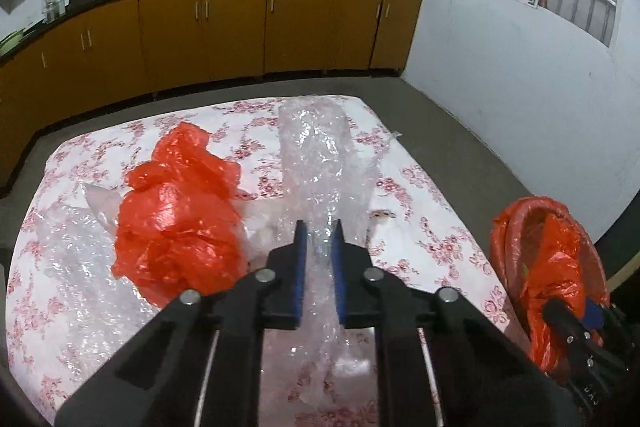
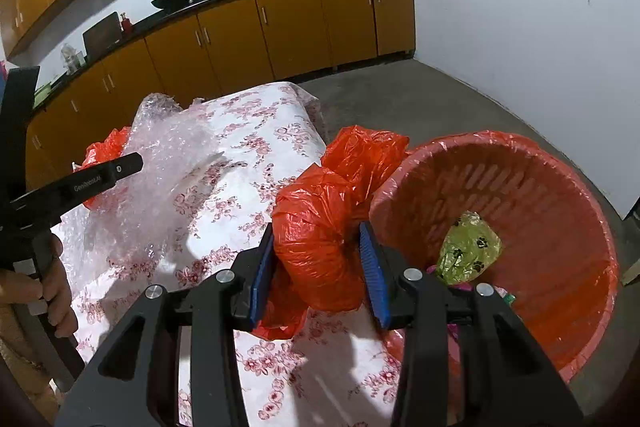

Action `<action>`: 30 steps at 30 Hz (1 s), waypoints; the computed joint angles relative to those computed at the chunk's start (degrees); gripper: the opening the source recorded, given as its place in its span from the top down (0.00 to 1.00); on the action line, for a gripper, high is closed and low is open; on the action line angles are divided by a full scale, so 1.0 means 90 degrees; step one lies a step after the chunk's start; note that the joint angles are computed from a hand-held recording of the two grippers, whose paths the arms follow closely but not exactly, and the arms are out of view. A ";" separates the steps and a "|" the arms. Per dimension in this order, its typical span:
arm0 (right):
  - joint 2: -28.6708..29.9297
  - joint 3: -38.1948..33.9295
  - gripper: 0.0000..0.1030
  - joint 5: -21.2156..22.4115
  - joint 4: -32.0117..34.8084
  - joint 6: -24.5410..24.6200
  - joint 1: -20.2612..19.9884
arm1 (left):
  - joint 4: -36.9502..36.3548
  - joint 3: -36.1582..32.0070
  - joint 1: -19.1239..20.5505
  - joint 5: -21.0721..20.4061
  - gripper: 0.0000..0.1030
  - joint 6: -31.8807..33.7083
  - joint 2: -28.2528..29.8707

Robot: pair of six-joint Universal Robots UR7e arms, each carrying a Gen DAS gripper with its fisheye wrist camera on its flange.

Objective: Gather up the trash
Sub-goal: 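Grasp the bubble wrap with the left gripper while the right carries the red bag over the basket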

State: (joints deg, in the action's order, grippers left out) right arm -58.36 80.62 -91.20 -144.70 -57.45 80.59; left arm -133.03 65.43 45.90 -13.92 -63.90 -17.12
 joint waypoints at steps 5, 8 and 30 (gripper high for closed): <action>-0.0099 0.0038 0.60 0.0085 -0.0013 0.0035 -0.0041 | -0.1200 0.0200 -0.0129 0.0037 0.92 0.0811 0.0074; -0.0182 0.0072 0.60 0.0177 -0.0062 0.0032 -0.0065 | -0.1584 0.0189 -0.0208 0.0072 0.92 0.1129 0.0117; -0.0433 -0.0434 0.60 0.0569 -0.0806 0.0171 -0.0450 | -0.3561 -0.2425 -0.0628 -0.0968 0.92 0.4227 0.1807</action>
State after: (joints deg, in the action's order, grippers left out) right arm -62.26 76.72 -86.08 -151.95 -55.91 76.54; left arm -165.08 43.61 40.25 -22.63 -25.86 -0.85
